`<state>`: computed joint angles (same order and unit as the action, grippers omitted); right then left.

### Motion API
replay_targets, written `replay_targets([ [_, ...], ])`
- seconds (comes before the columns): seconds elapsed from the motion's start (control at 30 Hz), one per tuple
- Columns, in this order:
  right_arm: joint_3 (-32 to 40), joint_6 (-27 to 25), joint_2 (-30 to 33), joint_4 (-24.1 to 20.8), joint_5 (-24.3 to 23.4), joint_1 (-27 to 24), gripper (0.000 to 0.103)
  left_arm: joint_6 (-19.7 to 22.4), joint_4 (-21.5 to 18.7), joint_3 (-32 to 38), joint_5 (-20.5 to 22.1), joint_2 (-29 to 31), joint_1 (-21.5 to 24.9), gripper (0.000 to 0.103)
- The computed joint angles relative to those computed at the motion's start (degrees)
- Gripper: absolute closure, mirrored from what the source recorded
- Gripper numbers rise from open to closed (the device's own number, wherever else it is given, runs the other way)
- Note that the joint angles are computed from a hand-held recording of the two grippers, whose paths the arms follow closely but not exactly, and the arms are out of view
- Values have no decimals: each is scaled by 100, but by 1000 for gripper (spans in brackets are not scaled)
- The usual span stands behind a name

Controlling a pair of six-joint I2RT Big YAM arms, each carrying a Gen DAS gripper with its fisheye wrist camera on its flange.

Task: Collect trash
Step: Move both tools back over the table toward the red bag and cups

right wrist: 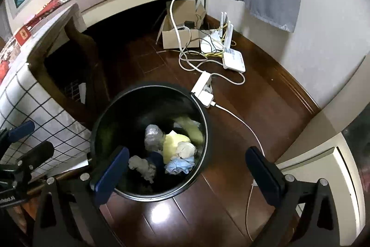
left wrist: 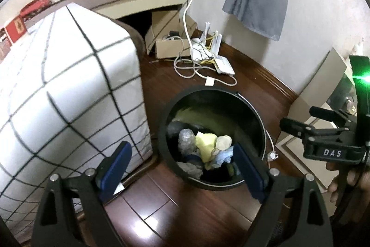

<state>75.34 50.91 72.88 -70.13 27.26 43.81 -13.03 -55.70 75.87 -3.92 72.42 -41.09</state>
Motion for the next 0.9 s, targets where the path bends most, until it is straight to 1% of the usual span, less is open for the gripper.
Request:
replay_targets([
  [0.1, 128, 31, 19, -127, 177, 134, 1, 41, -27, 2, -173, -121, -11, 13],
  [0.23, 321, 10, 82, -224, 369, 300, 1, 21, -63, -37, -299, -319, 38, 13],
  [0.43, 666, -230, 229, -60, 624, 546, 1, 33, -95, -24, -437, -564, 242, 13],
  [0.57, 900, -549, 404, 233, 769, 695, 1, 104, -93, -12, -465, -736, 506, 13],
  [0.73, 1243, -845, 724, 515, 1003, 827, 1, 220, -98, -16, -502, -925, 1017, 13],
  [0.9, 1676, -1189, 1091, 777, 846, 853, 1, 280, -109, -101, -516, -1103, 1525, 13],
])
